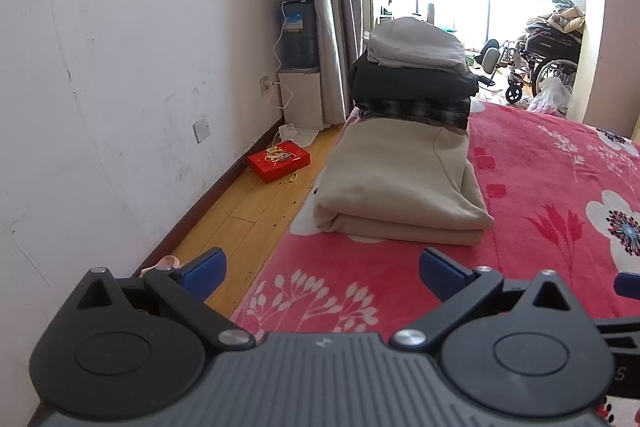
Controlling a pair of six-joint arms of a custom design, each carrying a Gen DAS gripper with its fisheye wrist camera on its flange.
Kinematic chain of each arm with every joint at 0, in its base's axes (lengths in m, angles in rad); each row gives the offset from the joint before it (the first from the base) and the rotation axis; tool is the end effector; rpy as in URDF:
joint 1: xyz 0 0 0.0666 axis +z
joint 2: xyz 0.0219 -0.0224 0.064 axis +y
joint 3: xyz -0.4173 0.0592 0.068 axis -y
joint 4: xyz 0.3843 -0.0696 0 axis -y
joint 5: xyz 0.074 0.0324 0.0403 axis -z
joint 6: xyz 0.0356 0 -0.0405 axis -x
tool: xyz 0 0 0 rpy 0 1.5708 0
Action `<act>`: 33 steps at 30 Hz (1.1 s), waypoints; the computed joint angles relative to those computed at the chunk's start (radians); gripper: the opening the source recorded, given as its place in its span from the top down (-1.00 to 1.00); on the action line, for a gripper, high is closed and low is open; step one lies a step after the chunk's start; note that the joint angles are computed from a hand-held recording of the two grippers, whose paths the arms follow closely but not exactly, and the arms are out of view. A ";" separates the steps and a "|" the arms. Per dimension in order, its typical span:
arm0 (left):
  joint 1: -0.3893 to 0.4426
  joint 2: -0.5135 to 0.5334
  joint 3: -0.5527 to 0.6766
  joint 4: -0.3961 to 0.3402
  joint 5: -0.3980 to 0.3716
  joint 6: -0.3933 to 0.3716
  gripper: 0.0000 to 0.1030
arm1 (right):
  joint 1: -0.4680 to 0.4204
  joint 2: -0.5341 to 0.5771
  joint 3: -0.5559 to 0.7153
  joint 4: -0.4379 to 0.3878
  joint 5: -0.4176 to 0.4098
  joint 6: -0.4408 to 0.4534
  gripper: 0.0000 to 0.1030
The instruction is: Fold clothes
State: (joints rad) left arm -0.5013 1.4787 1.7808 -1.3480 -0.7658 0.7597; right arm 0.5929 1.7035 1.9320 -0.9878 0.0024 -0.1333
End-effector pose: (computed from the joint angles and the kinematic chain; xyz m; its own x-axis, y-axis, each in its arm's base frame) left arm 0.4220 -0.2036 0.5804 -0.5790 -0.2488 -0.7764 -0.4923 0.8658 0.0898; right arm 0.4964 0.3338 0.5467 -0.6399 -0.2709 -0.7191 -0.4765 0.8741 0.0948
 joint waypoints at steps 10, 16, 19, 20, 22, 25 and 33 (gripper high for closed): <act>-0.001 -0.001 -0.001 -0.009 -0.001 0.008 -1.00 | 0.002 0.002 0.003 -0.005 0.002 -0.005 -0.97; -0.004 0.001 0.000 -0.015 -0.004 0.012 -1.00 | 0.002 0.002 0.003 -0.005 0.003 -0.006 -0.97; -0.004 0.004 0.003 -0.020 -0.003 0.016 -1.00 | 0.002 0.002 0.004 -0.005 0.006 -0.005 -0.97; -0.004 0.005 0.004 -0.021 -0.003 0.016 -1.00 | 0.003 0.003 0.005 -0.004 0.007 -0.006 -0.97; -0.005 0.007 0.006 -0.023 -0.007 0.015 -1.00 | 0.003 0.003 0.005 -0.004 0.008 -0.007 -0.97; -0.005 0.007 0.005 -0.025 -0.008 0.015 -1.00 | 0.002 0.003 0.005 -0.003 0.004 -0.004 -0.97; -0.001 0.003 0.002 -0.020 -0.006 0.012 -1.00 | 0.003 0.005 0.007 -0.004 0.008 -0.007 -0.97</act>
